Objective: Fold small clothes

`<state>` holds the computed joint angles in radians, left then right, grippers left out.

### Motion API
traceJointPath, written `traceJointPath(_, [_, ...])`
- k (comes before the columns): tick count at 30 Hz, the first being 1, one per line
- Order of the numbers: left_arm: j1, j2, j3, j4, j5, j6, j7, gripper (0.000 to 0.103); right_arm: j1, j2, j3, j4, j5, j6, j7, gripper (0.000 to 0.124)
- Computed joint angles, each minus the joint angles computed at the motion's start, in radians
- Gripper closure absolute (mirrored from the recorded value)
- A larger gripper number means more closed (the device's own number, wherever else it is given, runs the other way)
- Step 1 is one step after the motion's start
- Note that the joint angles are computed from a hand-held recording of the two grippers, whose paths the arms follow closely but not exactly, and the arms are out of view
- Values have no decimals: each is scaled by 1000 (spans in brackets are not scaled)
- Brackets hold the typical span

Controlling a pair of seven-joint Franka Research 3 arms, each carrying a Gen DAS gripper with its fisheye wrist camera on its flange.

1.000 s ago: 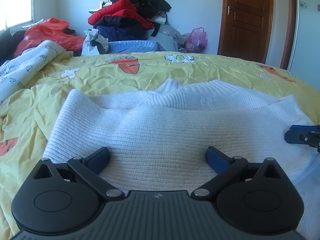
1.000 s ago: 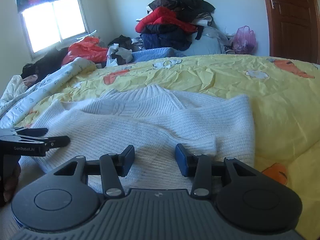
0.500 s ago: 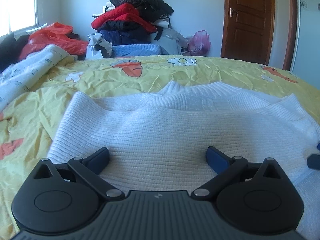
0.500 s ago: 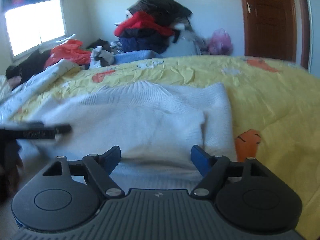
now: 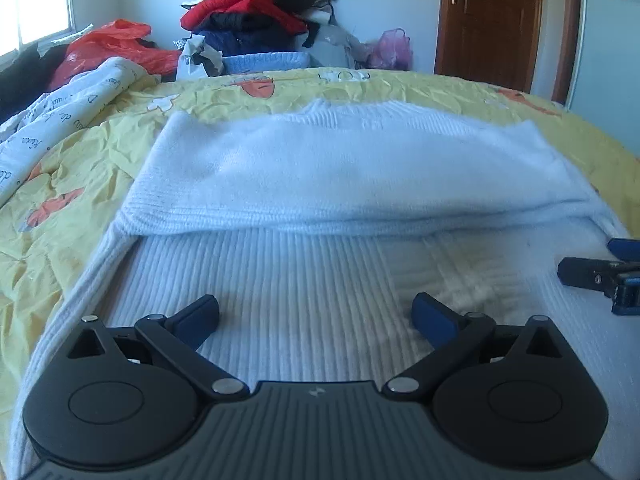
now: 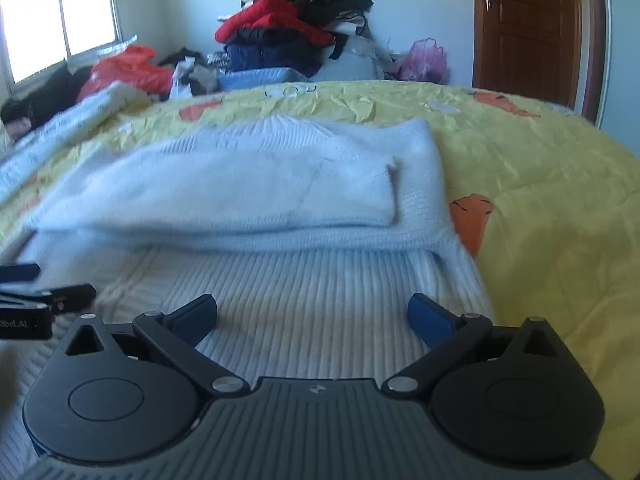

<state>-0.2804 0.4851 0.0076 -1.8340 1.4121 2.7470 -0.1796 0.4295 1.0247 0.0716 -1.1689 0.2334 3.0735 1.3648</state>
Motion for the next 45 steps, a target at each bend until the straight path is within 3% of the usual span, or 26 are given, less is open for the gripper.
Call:
traceJointPath(3, [-1,-7,1,-12,7,3,-9,0,67,-25,-94,-44,-18,1,50,22])
traceJointPath(6, [-7,-20,0,-31,30,-10,-41,0,88,-53,-120,-96,-29,21,81,22])
traceJointPath(19, [11,-91,-48,-137,151,-41,-178,0,86,-151,-106,-284,-27,114,65,22])
traceJointPath(45, [34,-92,-76,-143,187,-55,-216,0,80,-143,-91,-281,9,132,22,21])
